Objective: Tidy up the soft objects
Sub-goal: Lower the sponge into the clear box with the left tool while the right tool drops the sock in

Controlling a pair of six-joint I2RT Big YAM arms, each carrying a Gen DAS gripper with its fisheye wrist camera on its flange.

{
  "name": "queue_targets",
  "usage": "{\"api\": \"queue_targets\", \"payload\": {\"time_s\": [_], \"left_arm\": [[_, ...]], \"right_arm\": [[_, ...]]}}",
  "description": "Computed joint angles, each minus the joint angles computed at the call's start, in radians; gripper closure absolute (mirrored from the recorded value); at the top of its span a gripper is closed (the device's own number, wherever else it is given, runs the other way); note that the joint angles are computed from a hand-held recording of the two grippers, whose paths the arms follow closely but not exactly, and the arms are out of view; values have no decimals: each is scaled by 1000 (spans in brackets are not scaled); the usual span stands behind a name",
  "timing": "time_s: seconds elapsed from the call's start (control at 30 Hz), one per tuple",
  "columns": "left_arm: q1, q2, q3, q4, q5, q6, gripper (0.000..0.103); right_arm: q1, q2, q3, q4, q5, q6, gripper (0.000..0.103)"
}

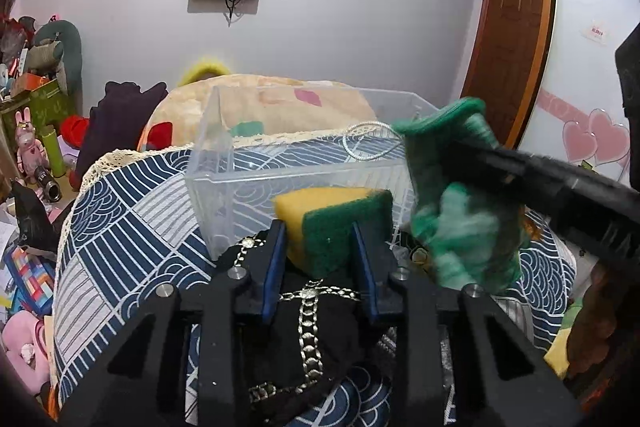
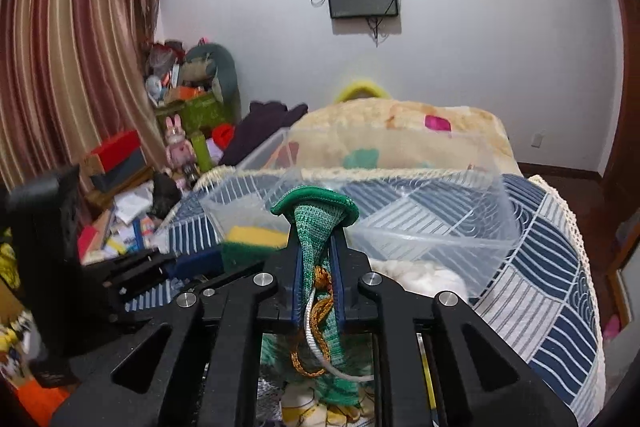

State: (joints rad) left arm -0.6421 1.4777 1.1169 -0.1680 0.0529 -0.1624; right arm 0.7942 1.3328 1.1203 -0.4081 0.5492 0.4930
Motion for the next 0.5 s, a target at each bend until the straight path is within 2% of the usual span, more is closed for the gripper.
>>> {"api": "queue_targets", "payload": {"time_s": [0.17, 0.5], "left_arm": [[0, -51, -35, 43, 1, -5, 73], [-23, -109, -22, 81, -64, 39, 74]], "right_arm": [[11, -50, -5, 15, 50, -18, 92], [-11, -86, 13, 20, 103, -54, 92]]}}
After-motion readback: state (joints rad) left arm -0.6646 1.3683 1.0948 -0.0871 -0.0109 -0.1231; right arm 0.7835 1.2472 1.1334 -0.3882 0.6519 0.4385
